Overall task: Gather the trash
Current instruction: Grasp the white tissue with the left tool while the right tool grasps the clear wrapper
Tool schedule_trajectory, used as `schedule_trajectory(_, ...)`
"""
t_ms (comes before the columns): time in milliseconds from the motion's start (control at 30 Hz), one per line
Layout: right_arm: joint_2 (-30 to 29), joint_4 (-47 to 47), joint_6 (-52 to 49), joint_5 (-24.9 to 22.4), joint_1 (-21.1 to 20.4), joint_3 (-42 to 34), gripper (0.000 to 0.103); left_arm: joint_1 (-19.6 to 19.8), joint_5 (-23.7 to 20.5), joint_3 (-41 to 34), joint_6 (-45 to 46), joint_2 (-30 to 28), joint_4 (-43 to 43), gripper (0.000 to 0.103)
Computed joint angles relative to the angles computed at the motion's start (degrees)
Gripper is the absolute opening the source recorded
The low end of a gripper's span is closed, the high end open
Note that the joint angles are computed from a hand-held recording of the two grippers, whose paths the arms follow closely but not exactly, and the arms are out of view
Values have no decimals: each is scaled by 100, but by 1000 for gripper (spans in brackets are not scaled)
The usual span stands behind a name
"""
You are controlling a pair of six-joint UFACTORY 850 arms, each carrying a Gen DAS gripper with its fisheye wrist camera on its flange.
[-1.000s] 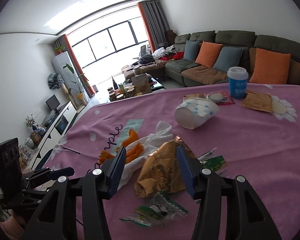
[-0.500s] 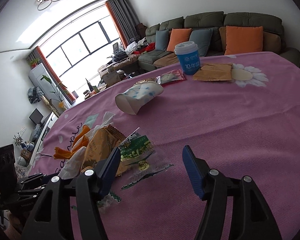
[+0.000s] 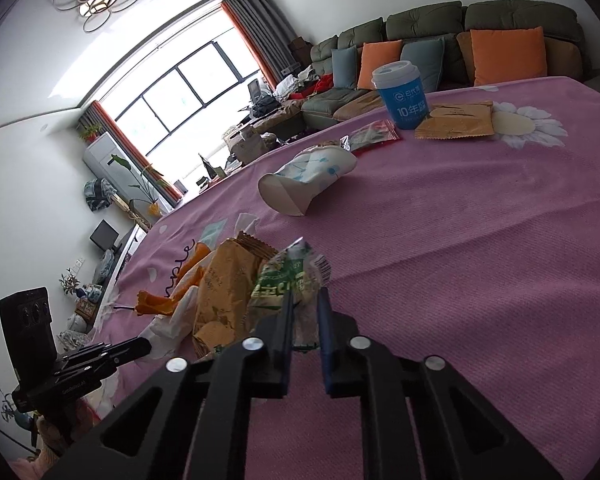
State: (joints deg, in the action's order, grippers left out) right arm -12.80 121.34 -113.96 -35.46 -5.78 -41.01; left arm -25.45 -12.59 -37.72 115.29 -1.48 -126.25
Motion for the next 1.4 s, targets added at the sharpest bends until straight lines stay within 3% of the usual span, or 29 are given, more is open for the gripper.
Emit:
schedule_trajectory(100,95,127,-220,8,59,44,4,111,-46,197,422,293,-401,4)
schedule_trajectory(300,420,564,-721,32,164,204,2,325,-57,669,1479,1036,-1360,4)
schedule_trajectory(533,657,830,-1014,190,301,253,4,739,-6,1115,1209,1798,-1072,4)
schedule_trajectory(567,619,909,-990,308,310,224,9,795,-10,1163,1138,1876,-1016,4)
schedule_trajectory(633,532,1197,-1055,555,310,186,28,916,-19,1241,848,1997,-742,4)
schedule_trajectory(700,441,1343,-960,686,252,174,54,1016,-21,1290,605,2061,-498,4)
schedule_trajectory(733,386,1409,-951,743,226,162,55,1068,-32,1316,443,2093,-329,4)
schedule_trajectory(933,188,958,-483,803,134,101,55,1223,-119,1373,69,2078,27,4)
schedule_trajectory(1000,170,1003,-547,831,154,105,47,1264,-147,1387,-98,2086,204,4)
schedule_trajectory(1400,666,1482,-1341,506,389,342,44,1236,-17,1455,360,2232,-354,4)
